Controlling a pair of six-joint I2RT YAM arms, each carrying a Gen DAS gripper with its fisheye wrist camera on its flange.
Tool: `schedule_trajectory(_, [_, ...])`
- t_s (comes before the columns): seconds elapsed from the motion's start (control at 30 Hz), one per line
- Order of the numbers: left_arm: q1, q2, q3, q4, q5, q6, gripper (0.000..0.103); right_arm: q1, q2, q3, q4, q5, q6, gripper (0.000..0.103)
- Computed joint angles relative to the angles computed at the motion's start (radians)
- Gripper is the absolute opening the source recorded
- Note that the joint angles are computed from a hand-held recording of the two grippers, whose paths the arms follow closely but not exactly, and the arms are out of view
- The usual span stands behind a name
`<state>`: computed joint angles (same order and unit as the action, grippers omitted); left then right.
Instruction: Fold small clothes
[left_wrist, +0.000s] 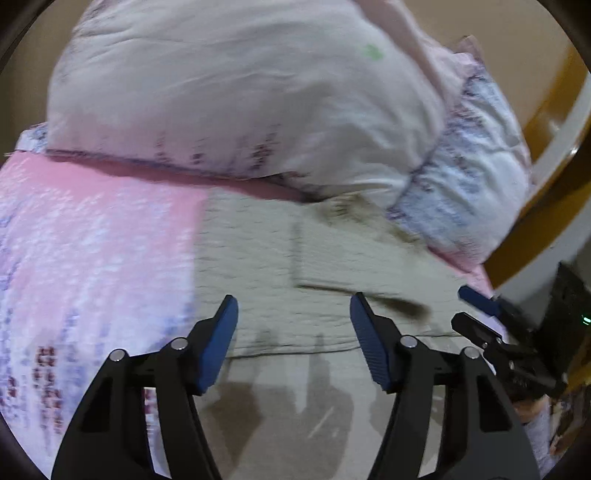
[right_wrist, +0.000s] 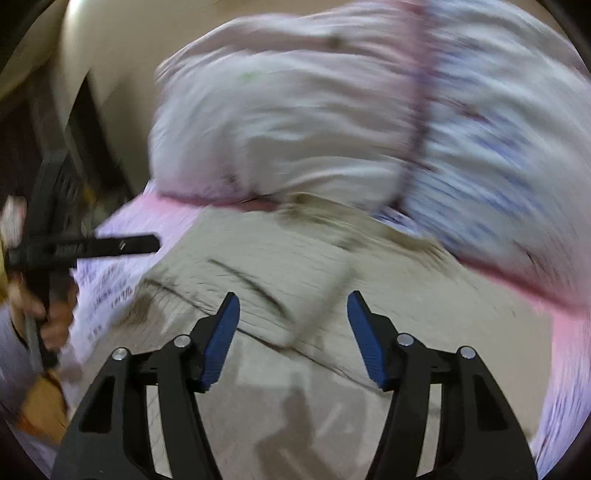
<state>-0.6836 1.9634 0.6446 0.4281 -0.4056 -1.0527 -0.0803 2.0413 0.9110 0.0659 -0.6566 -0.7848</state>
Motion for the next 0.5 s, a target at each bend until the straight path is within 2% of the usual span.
schedule_trajectory(0.1, [0.005, 0.034, 0.023, -0.023, 0.019, 0.011, 0.063, 0.12, -0.002, -0.094, 0.202, 0.113, 0.005, 0.056])
schedule_trajectory(0.17, [0.015, 0.057, 0.025, -0.002, 0.043, 0.021, 0.062, 0.181, 0.027, -0.117, 0.294, 0.182, -0.009, 0.048])
schedule_trajectory(0.27, [0.023, 0.097, 0.081, -0.089, 0.043, 0.045, 0.055, 0.229, 0.074, -0.086, 0.307, 0.244, -0.016, 0.035])
schedule_trajectory(0.47, [0.008, 0.138, 0.169, -0.259, -0.01, 0.062, 0.053, 0.261, 0.117, -0.06, 0.312, 0.298, -0.034, 0.034])
schedule_trajectory(0.5, [0.01, 0.147, 0.185, -0.277, -0.016, 0.065, 0.053, 0.266, 0.109, -0.081, 0.347, 0.304, -0.039, 0.034])
